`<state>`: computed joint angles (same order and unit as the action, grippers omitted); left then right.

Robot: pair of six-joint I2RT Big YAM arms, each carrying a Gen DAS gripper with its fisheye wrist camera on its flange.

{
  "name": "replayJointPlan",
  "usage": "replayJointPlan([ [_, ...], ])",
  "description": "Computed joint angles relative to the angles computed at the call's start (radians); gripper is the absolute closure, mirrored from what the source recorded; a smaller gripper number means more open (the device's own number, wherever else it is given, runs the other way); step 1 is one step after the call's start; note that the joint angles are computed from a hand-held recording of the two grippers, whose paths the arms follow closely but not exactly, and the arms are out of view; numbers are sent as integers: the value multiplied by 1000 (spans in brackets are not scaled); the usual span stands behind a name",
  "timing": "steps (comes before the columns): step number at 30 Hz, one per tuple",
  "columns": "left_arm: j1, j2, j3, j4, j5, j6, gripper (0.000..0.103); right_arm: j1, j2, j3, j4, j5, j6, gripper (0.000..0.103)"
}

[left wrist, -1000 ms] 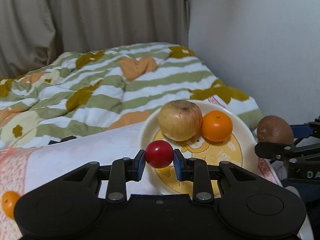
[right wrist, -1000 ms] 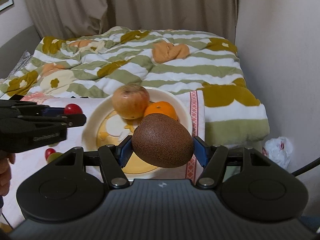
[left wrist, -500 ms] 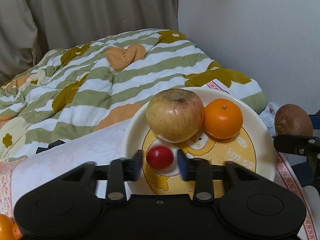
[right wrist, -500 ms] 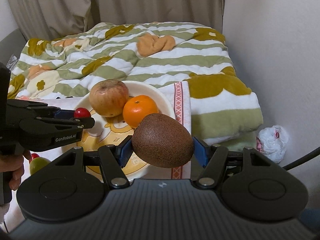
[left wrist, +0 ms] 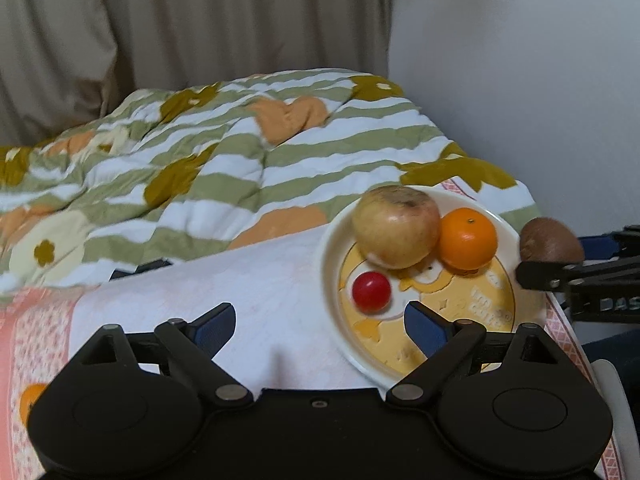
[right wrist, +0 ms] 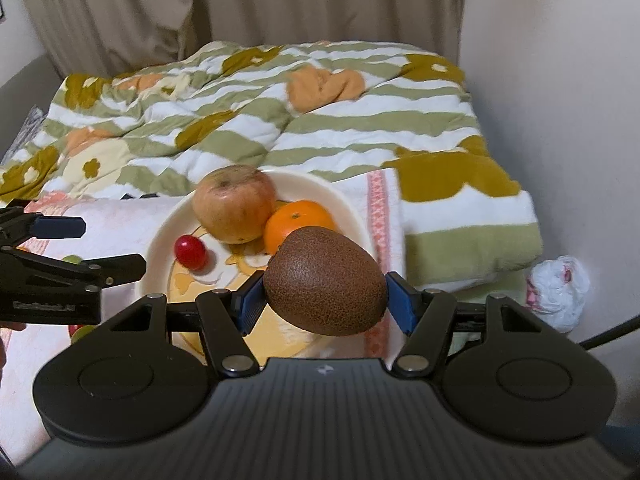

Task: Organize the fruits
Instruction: 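Place the tomato and kiwi on the plate and open both tools, then move both tools back toward the remaining fruits on the cloth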

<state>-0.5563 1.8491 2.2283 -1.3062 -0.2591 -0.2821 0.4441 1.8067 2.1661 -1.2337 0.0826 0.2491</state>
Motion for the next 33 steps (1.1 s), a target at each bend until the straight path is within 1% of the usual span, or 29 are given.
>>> replayJointPlan([
  [3, 0, -15, -18, -14, -8, -9, 9, 11, 41, 34, -20, -11, -10, 24],
  [8, -5, -46, -62, -9, -23, -16, 9, 25, 70, 32, -21, -11, -34, 24],
  [13, -10, -58, -81, -13, -37, -30, 9, 36, 66, 7, 1, 5, -80, 24],
  [16, -17, -68, -95, -11, -54, -37, 9, 39, 55, -21, 38, 12, -122, 24],
  [19, -24, -74, -103, -15, -69, -44, 9, 43, 59, -24, 41, 20, -153, 23],
  [20, -26, -74, -102, -21, -76, -49, 9, 44, 48, -45, 65, 23, -159, 23],
  [22, -31, -75, -100, -34, -88, -62, 9, 44, 33, -65, 97, 19, -177, 17],
  [24, -35, -84, -108, -36, -93, -75, 9, 49, 25, -69, 108, 50, -192, 0],
  [25, -38, -89, -111, -38, -95, -81, 9, 50, 17, -77, 115, 60, -198, 0],
  [27, -44, -99, -118, -40, -106, -93, 9, 47, -7, -99, 129, 52, -196, 0],
  [33, -70, -137, -134, -53, -143, -125, 9, 38, -58, -120, 105, 22, -156, 0],
])
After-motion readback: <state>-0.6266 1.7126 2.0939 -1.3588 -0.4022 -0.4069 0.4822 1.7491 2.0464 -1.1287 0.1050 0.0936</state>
